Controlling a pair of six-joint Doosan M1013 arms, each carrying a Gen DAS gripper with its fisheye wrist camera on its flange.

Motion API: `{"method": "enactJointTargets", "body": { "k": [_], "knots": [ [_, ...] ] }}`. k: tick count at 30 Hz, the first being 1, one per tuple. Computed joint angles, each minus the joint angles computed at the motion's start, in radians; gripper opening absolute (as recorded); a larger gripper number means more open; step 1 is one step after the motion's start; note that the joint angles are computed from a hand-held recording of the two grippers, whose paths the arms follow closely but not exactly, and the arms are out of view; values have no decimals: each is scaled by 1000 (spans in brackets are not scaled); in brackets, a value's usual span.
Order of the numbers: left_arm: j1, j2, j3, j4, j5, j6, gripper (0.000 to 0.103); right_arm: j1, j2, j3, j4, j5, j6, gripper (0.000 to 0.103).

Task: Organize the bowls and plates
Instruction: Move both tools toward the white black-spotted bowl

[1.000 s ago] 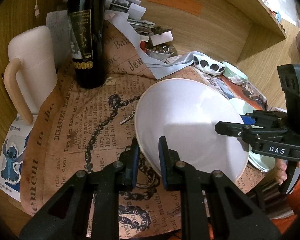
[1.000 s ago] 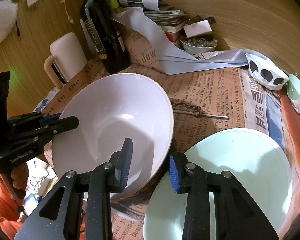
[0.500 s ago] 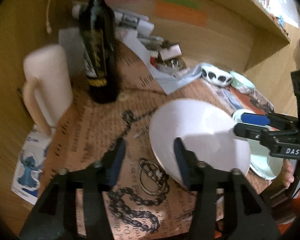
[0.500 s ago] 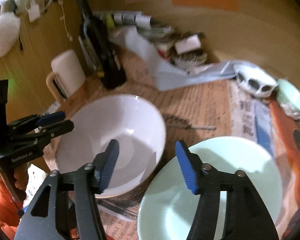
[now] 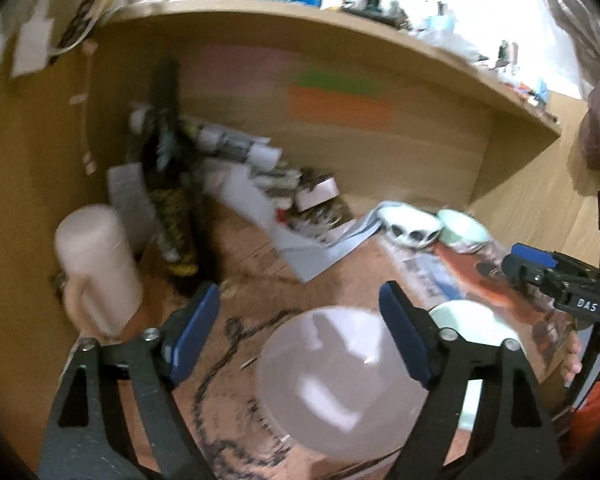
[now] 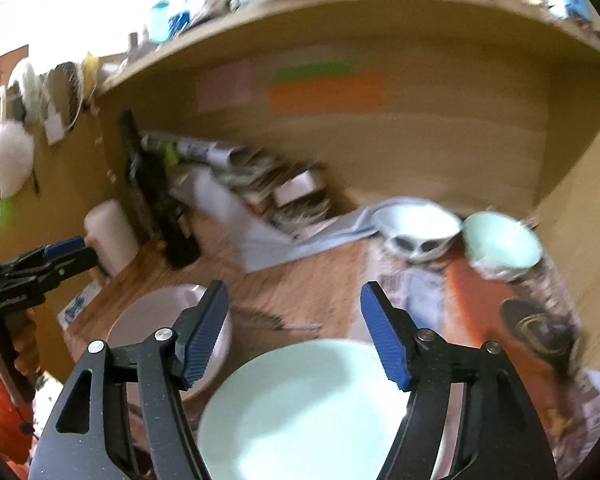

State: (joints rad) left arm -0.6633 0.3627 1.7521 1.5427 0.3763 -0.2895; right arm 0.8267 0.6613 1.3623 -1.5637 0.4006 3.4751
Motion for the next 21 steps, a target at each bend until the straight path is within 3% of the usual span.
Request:
{"method": "enactJointTargets", "body": {
  "k": [6, 11, 13, 21],
  "knots": [
    [-12, 41, -91, -14, -31, 42, 90, -19, -28, 40, -156, 65, 166, 70],
    [-18, 92, -184, -114, -21, 142, 91, -41, -15, 19, -120, 117, 137, 76],
    [-16, 122, -232, -182, -7, 203, 91, -53, -6, 3, -73, 123, 93, 76],
    [-3, 258, -454, -644, 66, 684, 91, -103, 30, -58, 59, 79, -18, 76]
  ]
}}
